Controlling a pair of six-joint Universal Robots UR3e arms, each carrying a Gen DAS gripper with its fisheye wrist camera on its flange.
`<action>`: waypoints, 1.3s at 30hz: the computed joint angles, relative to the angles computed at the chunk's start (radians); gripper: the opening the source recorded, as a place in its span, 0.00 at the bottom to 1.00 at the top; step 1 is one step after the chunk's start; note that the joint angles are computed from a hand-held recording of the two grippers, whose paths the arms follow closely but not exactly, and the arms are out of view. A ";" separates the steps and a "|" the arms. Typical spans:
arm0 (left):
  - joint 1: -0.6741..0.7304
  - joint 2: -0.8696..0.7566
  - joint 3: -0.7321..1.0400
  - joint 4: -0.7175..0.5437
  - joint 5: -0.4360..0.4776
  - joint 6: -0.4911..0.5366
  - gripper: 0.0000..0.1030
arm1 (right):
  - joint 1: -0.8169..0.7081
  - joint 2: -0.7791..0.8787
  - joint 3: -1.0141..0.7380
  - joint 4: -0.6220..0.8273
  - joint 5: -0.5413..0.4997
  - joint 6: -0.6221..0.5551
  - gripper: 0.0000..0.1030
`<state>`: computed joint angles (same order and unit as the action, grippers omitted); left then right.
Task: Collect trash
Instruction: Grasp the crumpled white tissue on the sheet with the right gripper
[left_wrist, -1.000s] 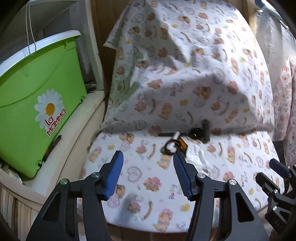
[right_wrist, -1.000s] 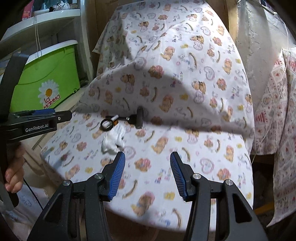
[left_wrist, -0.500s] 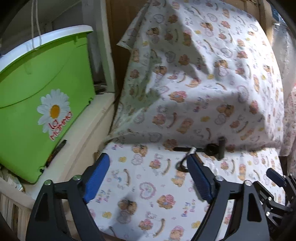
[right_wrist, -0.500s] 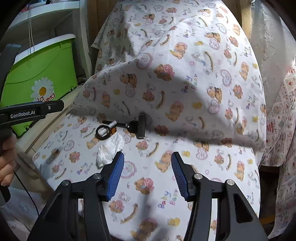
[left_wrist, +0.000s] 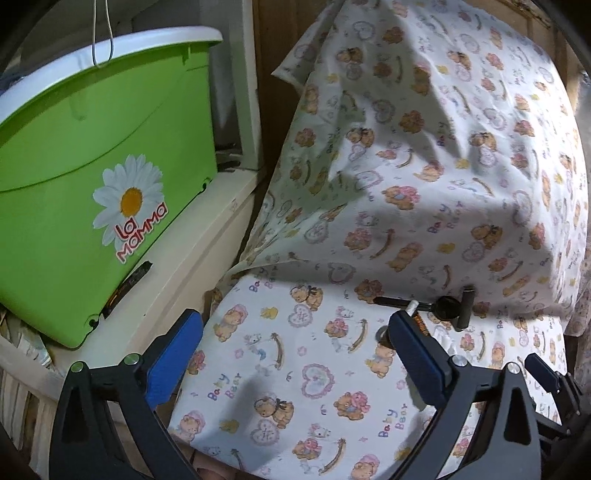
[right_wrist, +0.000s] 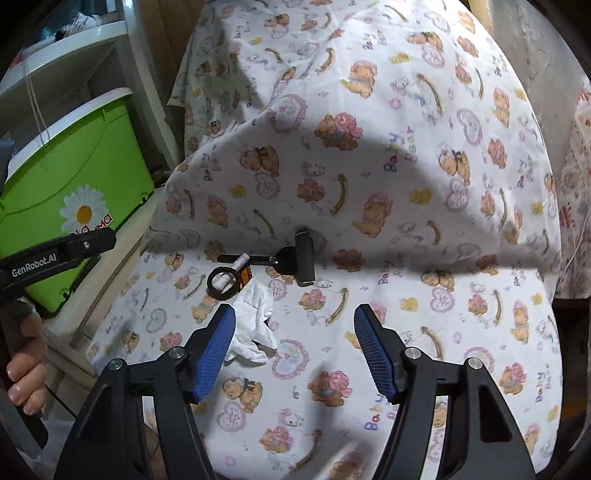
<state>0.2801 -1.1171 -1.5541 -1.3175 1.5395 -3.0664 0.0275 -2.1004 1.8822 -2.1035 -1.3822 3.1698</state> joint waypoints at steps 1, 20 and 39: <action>0.007 -0.004 0.005 -0.008 -0.003 0.003 0.97 | 0.010 0.009 0.002 -0.010 -0.008 0.002 0.67; 0.042 -0.053 0.019 -0.040 -0.045 0.032 0.96 | 0.317 0.328 -0.051 -0.184 -0.267 0.118 0.67; -0.006 -0.257 0.130 -0.210 -0.293 0.064 0.34 | 0.072 0.141 -0.022 -0.046 0.000 0.029 0.05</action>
<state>0.2742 -1.3743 -1.4236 -1.5280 1.2464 -3.0026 0.0991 -1.9598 1.8601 -2.1496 -1.3822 3.1988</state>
